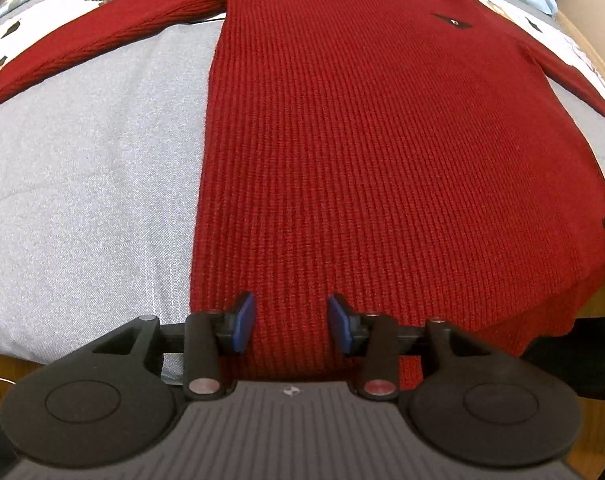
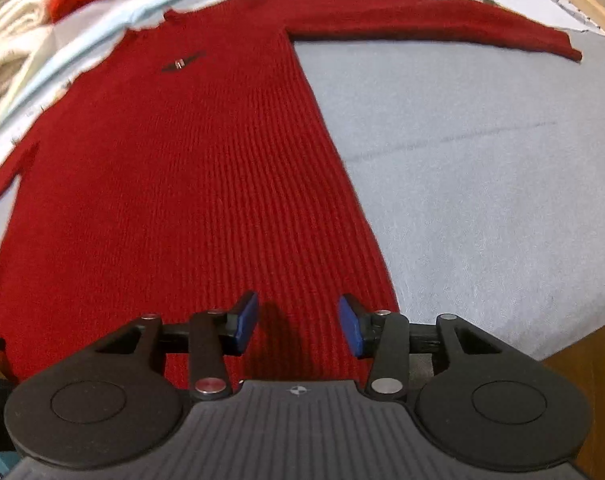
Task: Fold small clothes
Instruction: 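Grasp the hem with both tools and pull the sweater body straight, then release the hem and raise both tools above the flattened sweater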
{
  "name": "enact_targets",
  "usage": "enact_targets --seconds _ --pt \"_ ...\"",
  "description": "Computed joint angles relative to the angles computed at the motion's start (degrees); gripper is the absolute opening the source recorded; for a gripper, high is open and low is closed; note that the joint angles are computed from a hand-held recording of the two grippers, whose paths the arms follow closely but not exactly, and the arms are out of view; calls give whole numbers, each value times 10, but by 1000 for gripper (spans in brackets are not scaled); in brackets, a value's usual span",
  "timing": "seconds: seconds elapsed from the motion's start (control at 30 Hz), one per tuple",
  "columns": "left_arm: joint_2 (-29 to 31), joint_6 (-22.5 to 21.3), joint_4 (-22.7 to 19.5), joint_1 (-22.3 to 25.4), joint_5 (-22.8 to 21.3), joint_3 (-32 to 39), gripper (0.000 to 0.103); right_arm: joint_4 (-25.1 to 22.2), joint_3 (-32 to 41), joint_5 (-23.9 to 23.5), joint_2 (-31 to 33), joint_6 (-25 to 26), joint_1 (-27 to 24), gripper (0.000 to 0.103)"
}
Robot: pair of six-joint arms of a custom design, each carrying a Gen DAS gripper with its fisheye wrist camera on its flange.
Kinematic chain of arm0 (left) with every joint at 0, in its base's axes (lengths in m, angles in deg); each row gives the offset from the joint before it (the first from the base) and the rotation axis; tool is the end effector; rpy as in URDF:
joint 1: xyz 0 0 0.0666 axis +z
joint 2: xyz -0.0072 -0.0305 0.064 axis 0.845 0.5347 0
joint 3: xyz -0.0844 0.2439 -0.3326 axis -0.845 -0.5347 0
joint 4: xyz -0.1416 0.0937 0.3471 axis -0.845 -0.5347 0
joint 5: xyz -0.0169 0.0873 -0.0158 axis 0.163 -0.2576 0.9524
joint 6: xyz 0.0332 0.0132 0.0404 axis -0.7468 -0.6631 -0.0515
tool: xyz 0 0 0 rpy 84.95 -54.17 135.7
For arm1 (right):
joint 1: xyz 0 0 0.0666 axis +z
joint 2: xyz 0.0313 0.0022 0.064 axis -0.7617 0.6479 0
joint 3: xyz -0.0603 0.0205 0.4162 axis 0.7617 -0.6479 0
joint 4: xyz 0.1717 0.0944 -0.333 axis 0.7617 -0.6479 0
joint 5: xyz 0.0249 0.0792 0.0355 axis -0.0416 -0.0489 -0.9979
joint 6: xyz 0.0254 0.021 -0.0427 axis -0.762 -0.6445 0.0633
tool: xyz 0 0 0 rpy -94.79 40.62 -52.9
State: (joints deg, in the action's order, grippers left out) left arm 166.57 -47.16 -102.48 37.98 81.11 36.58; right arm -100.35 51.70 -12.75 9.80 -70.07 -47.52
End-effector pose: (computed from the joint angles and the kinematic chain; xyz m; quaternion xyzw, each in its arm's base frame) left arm 0.5565 -0.2003 0.3048 0.1181 0.9780 -0.0453 0.1658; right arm 0.4791 0.0192 0.3222 0.1556 0.9576 0.0770 0.2298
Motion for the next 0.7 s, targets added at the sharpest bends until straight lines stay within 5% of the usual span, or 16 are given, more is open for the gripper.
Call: enact_targets --seconds 0.13,0.27,0.37,0.5,0.7 --pt "-1 -2 2 2 1 -3 47 -11 6 12 1 7 6 47" --pt "-7 8 1 4 6 -3 48 48 -15 2 -23 -7 1 47" --pt "-25 30 38 9 5 -15 48 122 -41 31 -50 -15 6 47" --pt "-46 53 102 14 4 -38 53 220 -76 85 -85 -15 10 60" --pt "-64 56 178 13 -27 -67 62 244 -57 88 -89 17 0 64"
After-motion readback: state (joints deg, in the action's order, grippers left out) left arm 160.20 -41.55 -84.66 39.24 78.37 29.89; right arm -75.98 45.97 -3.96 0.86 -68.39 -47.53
